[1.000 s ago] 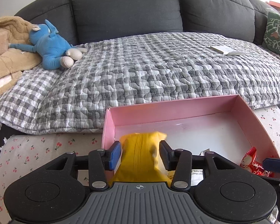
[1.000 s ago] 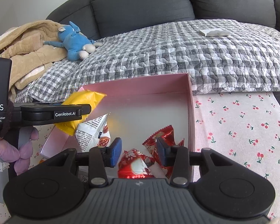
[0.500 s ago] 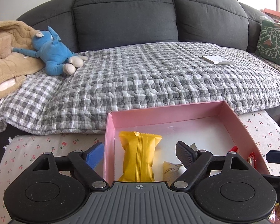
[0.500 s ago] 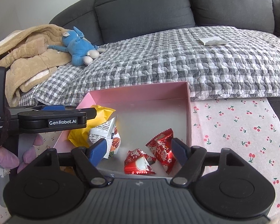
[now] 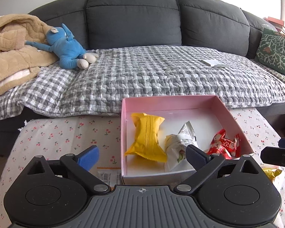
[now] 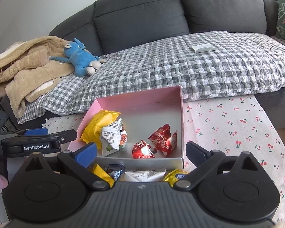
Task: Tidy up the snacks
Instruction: 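Withdraw both tools from the box toward the remaining snacks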
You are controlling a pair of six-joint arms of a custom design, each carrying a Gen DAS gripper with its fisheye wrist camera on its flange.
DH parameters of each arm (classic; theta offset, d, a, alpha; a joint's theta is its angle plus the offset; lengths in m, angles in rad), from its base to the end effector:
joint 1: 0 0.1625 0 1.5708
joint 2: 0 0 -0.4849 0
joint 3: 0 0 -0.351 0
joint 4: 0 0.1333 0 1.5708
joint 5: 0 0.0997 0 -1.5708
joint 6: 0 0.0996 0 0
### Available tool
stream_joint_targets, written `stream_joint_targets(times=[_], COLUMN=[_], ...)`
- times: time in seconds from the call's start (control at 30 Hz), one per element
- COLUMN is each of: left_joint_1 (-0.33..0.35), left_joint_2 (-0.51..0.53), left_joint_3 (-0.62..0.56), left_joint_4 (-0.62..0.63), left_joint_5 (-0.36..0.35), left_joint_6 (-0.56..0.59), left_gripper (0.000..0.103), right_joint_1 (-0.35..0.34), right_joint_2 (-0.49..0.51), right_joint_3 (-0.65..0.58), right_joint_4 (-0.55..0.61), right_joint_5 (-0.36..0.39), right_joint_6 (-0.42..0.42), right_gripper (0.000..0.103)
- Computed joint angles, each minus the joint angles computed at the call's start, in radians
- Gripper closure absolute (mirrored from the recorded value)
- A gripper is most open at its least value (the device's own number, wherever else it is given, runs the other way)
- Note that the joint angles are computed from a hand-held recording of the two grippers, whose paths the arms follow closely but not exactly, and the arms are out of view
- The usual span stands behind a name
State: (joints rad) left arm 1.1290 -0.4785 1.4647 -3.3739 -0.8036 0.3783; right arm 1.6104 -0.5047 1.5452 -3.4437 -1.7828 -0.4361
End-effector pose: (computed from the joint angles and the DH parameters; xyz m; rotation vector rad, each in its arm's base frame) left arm -0.1354 -0.7597 0.1167 0.5304 2.1947 -0.9906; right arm 0.1416 -0.7361 0.1024 0.4897 -2.5344 1.0634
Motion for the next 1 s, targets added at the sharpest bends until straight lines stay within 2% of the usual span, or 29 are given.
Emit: stream_joint_targets(times=[0.2,0.53,0.8,1.0], left_joint_1=[-0.013,-0.011,0.009,0.029], left_joint_2=[-0.039,-0.068,-0.061,-0.053], left_joint_3=[0.113,0.254,0.328,0.355], left_joint_4=[-0.04,-0.095,-0.195,-0.267], left_joint_5=[0.003,0.023,0.024,0.006], left_joint_6=[-0.022,-0.074,-0.036,0.017], left_gripper=[0.003,0.002,0.002,0.002], right_joint_1=[0.009,0.002,-0.013,-0.016], right_joint_2=[-0.009,-0.011,-0.003,0.017], right_joint_3=[0.057,0.141,0.207,0.247], right_joint_4=[-0.056,-0.159,-0.24,-0.285], right_joint_5=[-0.037,-0.061,-0.06,-0.08], right_joint_6=[-0.013,-0.094,-0.153,-0.244], right_gripper=[0.001,0.001,0.001,0.001])
